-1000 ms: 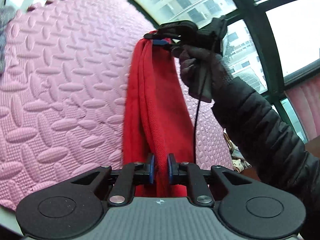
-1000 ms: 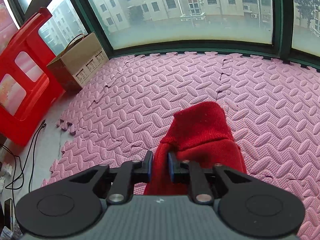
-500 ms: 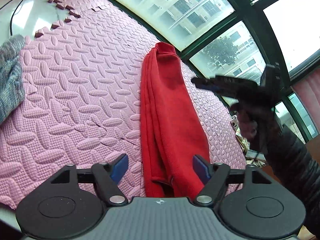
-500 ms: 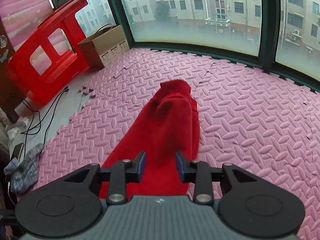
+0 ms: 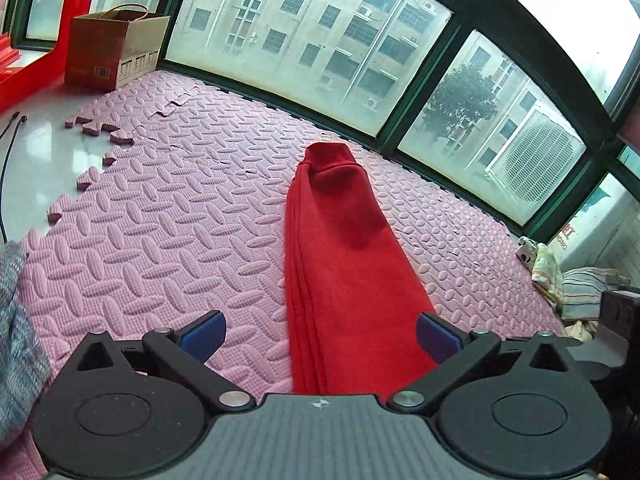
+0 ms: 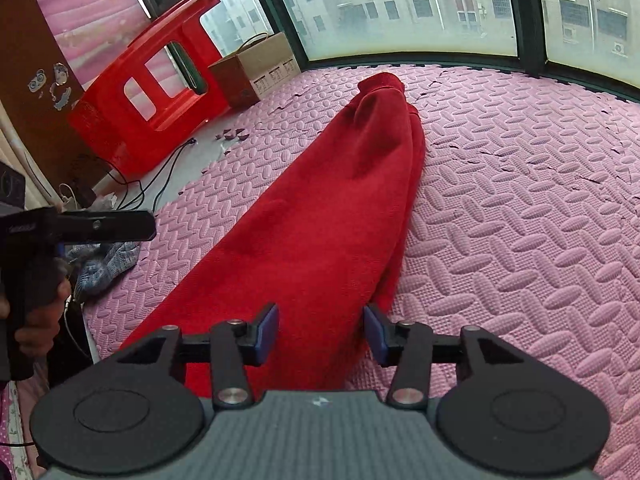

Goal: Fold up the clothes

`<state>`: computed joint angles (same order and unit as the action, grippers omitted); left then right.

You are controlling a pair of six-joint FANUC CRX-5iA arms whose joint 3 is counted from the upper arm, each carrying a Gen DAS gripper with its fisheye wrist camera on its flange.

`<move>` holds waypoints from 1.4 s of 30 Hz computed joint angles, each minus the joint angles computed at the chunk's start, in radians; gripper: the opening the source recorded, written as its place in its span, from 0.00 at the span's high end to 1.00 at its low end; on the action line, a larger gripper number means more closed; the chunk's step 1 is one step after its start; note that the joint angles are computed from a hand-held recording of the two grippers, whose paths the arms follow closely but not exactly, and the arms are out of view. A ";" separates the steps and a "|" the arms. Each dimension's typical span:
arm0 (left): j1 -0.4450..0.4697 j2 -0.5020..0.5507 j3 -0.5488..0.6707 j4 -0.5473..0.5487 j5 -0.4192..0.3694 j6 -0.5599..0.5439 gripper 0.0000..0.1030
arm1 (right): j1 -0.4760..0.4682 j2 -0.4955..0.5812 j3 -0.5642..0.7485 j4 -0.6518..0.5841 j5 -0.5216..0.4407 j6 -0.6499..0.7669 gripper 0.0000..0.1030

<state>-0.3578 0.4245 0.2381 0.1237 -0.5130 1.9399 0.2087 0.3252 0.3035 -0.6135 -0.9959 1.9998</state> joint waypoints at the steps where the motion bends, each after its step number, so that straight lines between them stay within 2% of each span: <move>1: -0.005 0.026 0.055 -0.049 -0.039 0.031 0.00 | -0.003 -0.004 -0.003 -0.023 0.004 0.034 0.53; 6: -0.030 0.174 0.317 -0.210 -0.223 0.083 0.00 | -0.054 0.029 0.042 -0.157 -0.076 0.154 0.49; 10: -0.042 0.288 0.492 -0.252 -0.365 0.044 0.00 | -0.102 0.074 0.094 -0.233 -0.153 0.226 0.48; 12: -0.044 0.323 0.543 -0.255 -0.411 0.026 0.00 | -0.129 0.110 0.137 -0.265 -0.201 0.244 0.47; 18: -0.045 0.356 0.586 -0.280 -0.442 0.022 0.00 | -0.168 0.252 0.307 -0.332 -0.366 0.259 0.43; 22: -0.044 0.368 0.600 -0.287 -0.450 0.010 0.00 | -0.176 0.327 0.392 -0.374 -0.418 0.274 0.43; 25: -0.046 0.381 0.619 -0.298 -0.465 0.012 0.00 | -0.198 0.412 0.504 -0.439 -0.540 0.241 0.35; 29: -0.042 0.378 0.608 -0.293 -0.451 0.013 0.00 | -0.214 0.484 0.644 -0.444 -0.729 0.235 0.35; 32: -0.043 0.376 0.602 -0.299 -0.443 0.008 0.00 | -0.211 0.451 0.631 -0.357 -0.739 0.277 0.35; 34: -0.043 0.376 0.602 -0.301 -0.440 0.011 0.00 | -0.215 0.433 0.615 -0.341 -0.736 0.284 0.35; 37: -0.044 0.372 0.591 -0.304 -0.426 0.005 0.00 | -0.209 0.372 0.535 -0.294 -0.683 0.305 0.35; 39: -0.041 0.368 0.583 -0.301 -0.419 0.000 0.00 | -0.200 0.321 0.467 -0.256 -0.616 0.319 0.39; 42: -0.044 0.360 0.579 -0.315 -0.418 0.007 0.00 | -0.183 0.205 0.315 -0.219 -0.425 0.347 0.43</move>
<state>-0.4016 0.7848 0.8172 -0.1917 -0.9313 1.9470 0.0259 0.5304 0.6185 -0.8322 -1.4205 2.3467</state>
